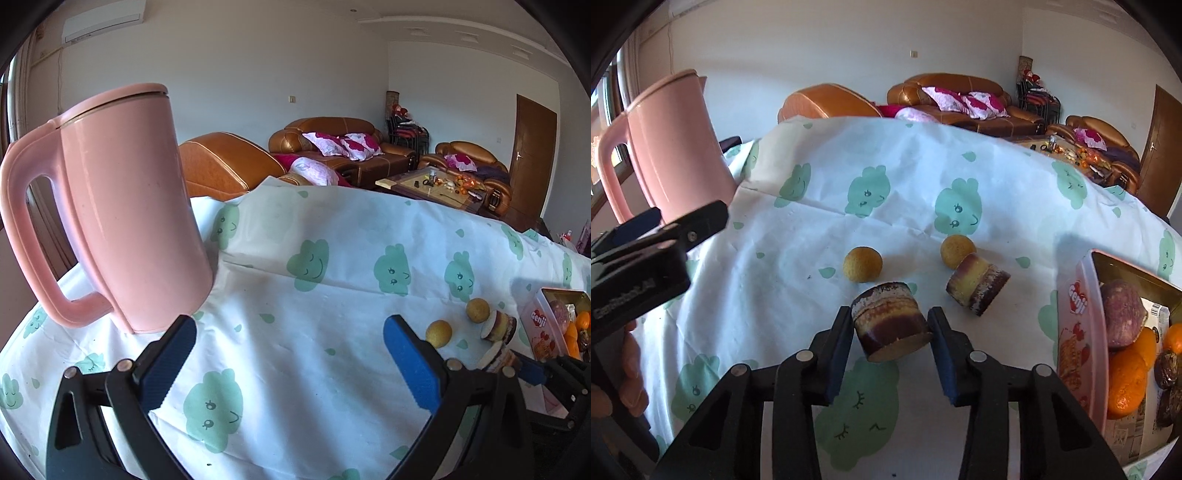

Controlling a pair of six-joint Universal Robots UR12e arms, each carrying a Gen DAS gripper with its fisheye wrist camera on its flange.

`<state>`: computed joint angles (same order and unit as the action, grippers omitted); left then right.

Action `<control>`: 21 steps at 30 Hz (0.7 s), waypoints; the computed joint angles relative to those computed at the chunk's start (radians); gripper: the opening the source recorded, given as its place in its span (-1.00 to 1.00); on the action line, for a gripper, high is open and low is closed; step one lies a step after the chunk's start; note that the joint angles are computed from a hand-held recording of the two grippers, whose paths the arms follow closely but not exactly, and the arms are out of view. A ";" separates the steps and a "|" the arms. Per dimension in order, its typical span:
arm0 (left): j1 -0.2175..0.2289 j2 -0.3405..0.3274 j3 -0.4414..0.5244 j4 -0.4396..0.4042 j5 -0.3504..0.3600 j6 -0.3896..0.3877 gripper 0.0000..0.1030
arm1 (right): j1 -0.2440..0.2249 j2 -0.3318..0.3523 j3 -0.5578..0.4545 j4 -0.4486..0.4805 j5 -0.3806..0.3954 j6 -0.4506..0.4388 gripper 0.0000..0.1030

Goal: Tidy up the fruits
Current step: 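Grasp a small cylindrical jar with the right tool while the left tool grasps a tan fruit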

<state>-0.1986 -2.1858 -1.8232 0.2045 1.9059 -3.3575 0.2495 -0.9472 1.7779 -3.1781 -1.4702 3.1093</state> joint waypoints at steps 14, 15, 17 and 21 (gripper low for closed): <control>-0.010 -0.021 0.064 -0.114 -0.326 0.148 0.48 | -0.054 -0.069 0.169 -0.351 -0.061 0.068 -0.15; -0.019 -0.028 0.081 -0.130 -0.316 0.164 0.41 | -0.057 -0.069 0.169 -0.350 -0.060 0.073 -0.15; -0.035 -0.046 0.118 -0.165 -0.285 0.190 0.30 | -0.063 -0.069 0.168 -0.345 -0.057 0.082 -0.15; -0.038 -0.074 0.179 -0.299 -0.289 0.178 0.03 | -0.076 -0.072 0.169 -0.332 -0.038 0.111 -0.15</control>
<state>-0.2368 -2.2600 -1.6445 -0.0949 1.6171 -3.1799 0.1737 -1.0187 1.9464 -3.5105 -1.5080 3.2199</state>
